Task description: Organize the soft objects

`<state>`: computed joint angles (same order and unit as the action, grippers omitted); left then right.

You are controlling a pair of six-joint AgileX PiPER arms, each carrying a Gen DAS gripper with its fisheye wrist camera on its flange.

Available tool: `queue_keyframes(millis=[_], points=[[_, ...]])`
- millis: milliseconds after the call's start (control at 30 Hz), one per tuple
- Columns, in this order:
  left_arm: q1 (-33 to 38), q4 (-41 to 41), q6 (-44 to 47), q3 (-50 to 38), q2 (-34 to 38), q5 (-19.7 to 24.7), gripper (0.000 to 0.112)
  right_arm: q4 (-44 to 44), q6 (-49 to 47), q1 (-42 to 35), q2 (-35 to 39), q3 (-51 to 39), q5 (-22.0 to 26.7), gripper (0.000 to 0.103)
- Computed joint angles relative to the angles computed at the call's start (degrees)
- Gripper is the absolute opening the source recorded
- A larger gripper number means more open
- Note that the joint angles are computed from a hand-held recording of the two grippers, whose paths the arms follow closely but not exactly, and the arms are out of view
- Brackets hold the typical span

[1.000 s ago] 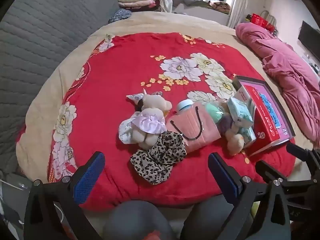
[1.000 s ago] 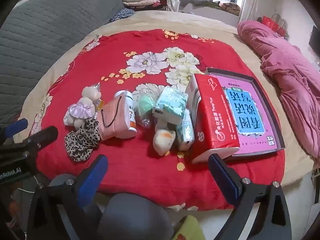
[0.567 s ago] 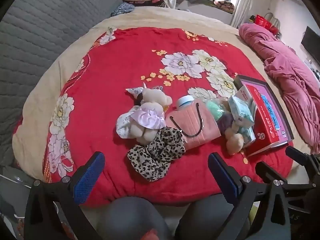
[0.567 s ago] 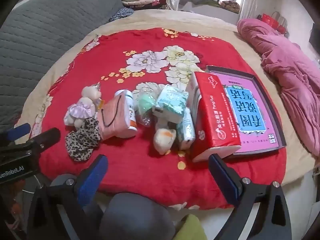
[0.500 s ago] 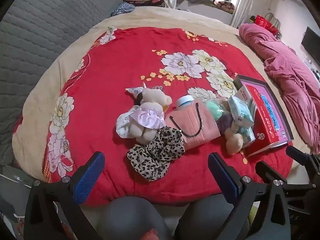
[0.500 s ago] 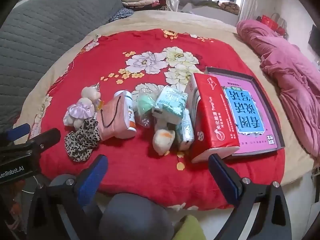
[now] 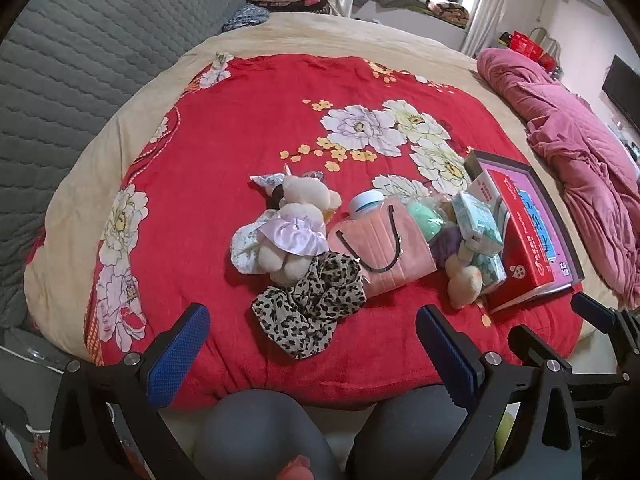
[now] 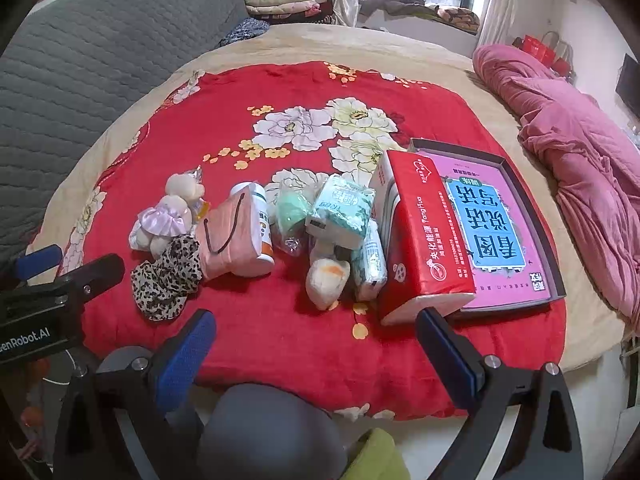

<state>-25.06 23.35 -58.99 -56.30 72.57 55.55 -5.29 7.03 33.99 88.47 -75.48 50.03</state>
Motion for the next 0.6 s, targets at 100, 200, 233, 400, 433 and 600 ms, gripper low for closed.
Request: queue_keyframes(millis=[100,200,233,400,433,600], points=[[0.1,-0.4,0.3,0.1,-0.1,-0.1,0.102,-0.1,0.2,0.3,-0.3,0.1,-0.1,0.101],[0.0,-0.2,-0.1,0.3,-0.4,-0.1,0.102,-0.4,0.3,0.5,-0.4,-0.1,-0.3,0.101],[-0.2,0.1,-0.4,0.4,-0.4,0.0,0.102,-0.5,0.4,0.5,-0.4,-0.2,-0.2,0.101],[-0.2,0.1,-0.7,0.4,-0.5,0.1,0.102,-0.4,0.3,0.5,-0.5,-0.2,-0.2,0.101],[-0.1,0.1,-0.5,0.4,-0.6,0.2,0.102,-0.4,0.3,0.5,-0.5,-0.2,-0.1,0.101],[0.2,-0.4,0.2,0.3,-0.6,0.2,0.102,-0.3,0.3,0.4,-0.6,-0.2,0.1,0.101]])
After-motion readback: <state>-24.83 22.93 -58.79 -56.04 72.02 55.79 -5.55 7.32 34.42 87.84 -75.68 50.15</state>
